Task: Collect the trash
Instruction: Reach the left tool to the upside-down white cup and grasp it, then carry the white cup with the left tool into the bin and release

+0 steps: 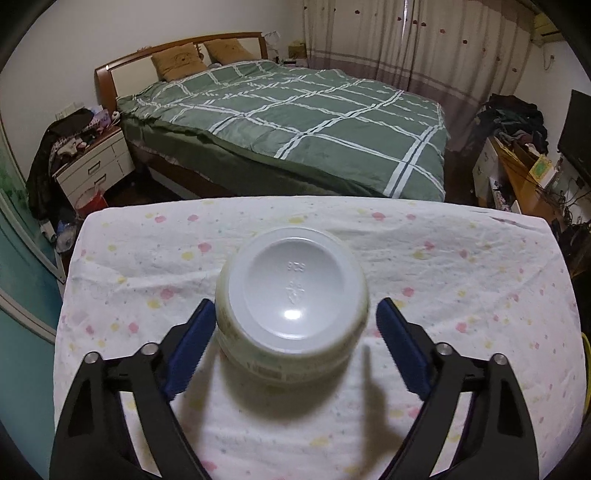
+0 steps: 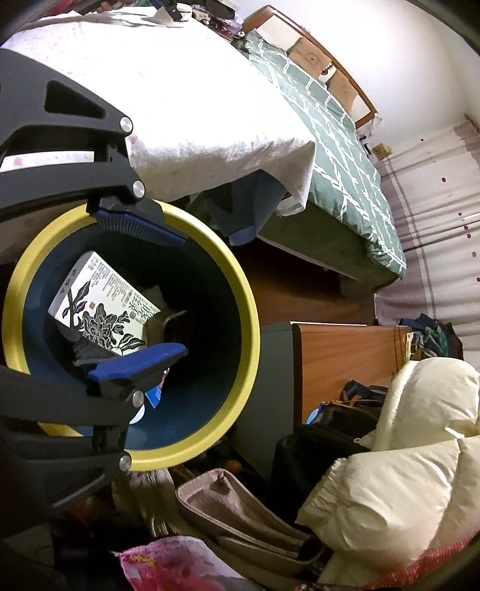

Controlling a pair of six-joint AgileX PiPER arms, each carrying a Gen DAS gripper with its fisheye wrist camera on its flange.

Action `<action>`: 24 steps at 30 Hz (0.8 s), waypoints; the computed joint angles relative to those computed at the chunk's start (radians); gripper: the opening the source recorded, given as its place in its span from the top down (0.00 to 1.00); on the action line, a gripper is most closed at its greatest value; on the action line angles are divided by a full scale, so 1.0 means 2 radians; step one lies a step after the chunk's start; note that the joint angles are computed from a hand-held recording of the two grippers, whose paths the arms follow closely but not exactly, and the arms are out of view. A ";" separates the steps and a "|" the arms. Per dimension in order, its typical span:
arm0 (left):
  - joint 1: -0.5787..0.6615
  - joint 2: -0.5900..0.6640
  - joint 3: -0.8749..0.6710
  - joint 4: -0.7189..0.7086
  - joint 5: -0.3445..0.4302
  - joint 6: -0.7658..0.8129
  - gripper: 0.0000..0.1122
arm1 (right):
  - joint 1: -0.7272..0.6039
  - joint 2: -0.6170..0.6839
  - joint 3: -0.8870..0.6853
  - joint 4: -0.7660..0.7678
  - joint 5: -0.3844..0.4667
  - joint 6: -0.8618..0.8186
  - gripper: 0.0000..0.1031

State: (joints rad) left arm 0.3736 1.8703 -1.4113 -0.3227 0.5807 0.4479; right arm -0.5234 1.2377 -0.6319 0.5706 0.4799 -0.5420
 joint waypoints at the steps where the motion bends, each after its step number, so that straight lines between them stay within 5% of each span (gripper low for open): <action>1: 0.000 0.007 -0.008 0.002 0.002 -0.003 0.27 | 0.003 0.003 0.000 -0.002 -0.003 0.003 0.49; 11: 0.001 -0.019 0.023 -0.031 -0.017 0.040 0.28 | 0.011 -0.002 0.005 0.007 0.001 -0.002 0.49; 17: -0.010 -0.142 0.129 -0.051 -0.015 0.070 0.28 | -0.036 -0.043 0.016 0.045 0.043 -0.061 0.49; 24: -0.088 -0.308 0.225 -0.024 0.059 0.032 0.28 | -0.149 -0.103 0.032 0.094 0.144 -0.173 0.49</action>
